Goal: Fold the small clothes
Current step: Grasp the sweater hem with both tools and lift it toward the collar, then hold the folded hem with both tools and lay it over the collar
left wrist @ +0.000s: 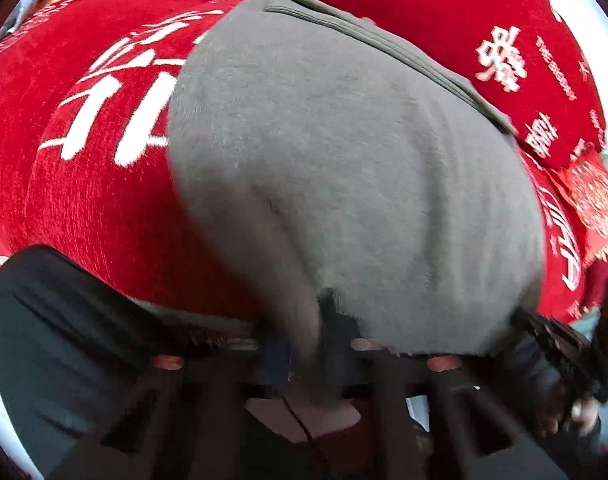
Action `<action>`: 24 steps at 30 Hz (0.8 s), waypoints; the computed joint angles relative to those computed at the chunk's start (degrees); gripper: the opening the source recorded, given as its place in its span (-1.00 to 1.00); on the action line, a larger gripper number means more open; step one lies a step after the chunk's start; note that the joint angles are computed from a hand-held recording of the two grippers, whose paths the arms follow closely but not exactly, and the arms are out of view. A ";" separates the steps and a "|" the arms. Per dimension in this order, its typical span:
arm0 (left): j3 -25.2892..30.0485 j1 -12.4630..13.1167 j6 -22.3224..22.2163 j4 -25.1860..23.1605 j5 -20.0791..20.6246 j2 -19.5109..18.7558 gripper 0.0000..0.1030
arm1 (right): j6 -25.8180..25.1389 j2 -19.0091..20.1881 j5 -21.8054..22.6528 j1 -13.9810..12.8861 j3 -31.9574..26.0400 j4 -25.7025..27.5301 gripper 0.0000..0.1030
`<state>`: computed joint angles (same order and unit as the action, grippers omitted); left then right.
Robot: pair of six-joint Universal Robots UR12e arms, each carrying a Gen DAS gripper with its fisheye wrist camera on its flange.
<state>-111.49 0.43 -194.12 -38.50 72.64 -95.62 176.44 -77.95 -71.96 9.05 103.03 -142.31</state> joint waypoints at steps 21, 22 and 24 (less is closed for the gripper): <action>12.35 3.24 -4.07 6.48 -8.64 -10.02 -0.63 | 10.94 10.15 5.44 -2.56 -13.54 -6.83 -0.71; 11.61 3.87 -4.81 7.06 -10.33 -9.69 -0.63 | 12.14 10.21 6.85 -2.95 -13.18 -6.99 -0.68; 10.99 4.51 -5.24 6.61 -12.38 -9.26 -0.62 | 14.05 10.07 9.57 -3.80 -12.35 -8.31 -0.56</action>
